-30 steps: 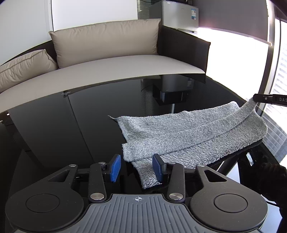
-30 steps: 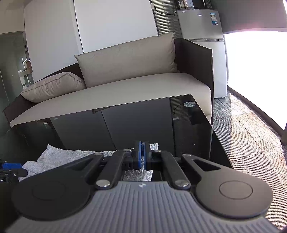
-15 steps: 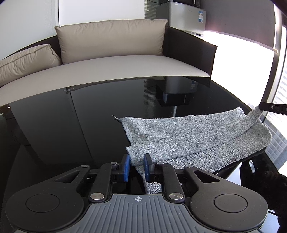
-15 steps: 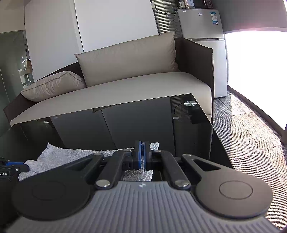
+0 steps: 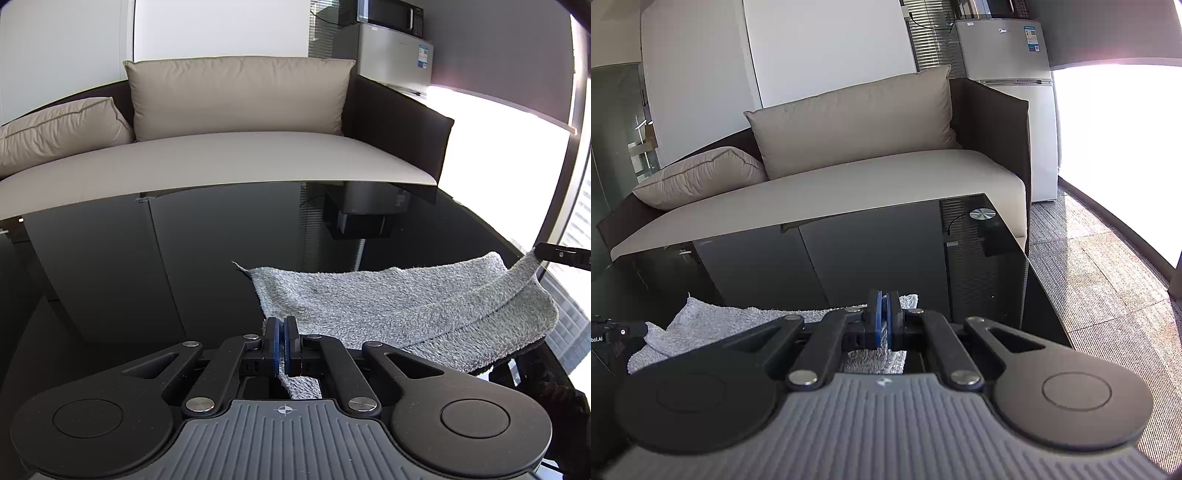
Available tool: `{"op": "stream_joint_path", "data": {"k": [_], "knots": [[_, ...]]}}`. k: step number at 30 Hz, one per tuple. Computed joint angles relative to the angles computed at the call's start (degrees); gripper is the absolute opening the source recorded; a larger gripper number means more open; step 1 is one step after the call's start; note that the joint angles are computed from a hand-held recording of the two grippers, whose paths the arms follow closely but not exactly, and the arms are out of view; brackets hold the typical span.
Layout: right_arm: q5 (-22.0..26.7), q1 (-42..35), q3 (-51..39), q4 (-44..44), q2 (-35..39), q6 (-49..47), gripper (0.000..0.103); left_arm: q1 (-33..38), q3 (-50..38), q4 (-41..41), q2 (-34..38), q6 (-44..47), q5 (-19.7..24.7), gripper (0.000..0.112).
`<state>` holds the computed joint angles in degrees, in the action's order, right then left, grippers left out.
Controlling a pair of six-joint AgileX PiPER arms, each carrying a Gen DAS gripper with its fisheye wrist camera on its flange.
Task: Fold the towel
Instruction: 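Lay the lifted edge over the towel's opposite half with both grippers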
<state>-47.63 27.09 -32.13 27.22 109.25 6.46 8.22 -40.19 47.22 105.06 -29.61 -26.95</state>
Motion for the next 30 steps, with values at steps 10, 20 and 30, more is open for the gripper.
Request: {"op": "stream_joint_path", "data": {"k": [10,20,30], "knots": [[-0.3,0.1,0.1,0.0,0.0,0.1,0.002,0.2,-0.2,1.4,0.1,-2.1,-0.8,0.001],[-0.4,-0.2,-0.7,-0.5,0.7,0.3,0.002,-0.2,-1.5,-1.1,1.4,-1.5,-1.5,0.001],[0.6,-2.1,-2.7,-2.0,2.0,1.4,0.002,-0.7,-5.0,-0.7,3.4,-4.3,-0.2,0.001]]}}
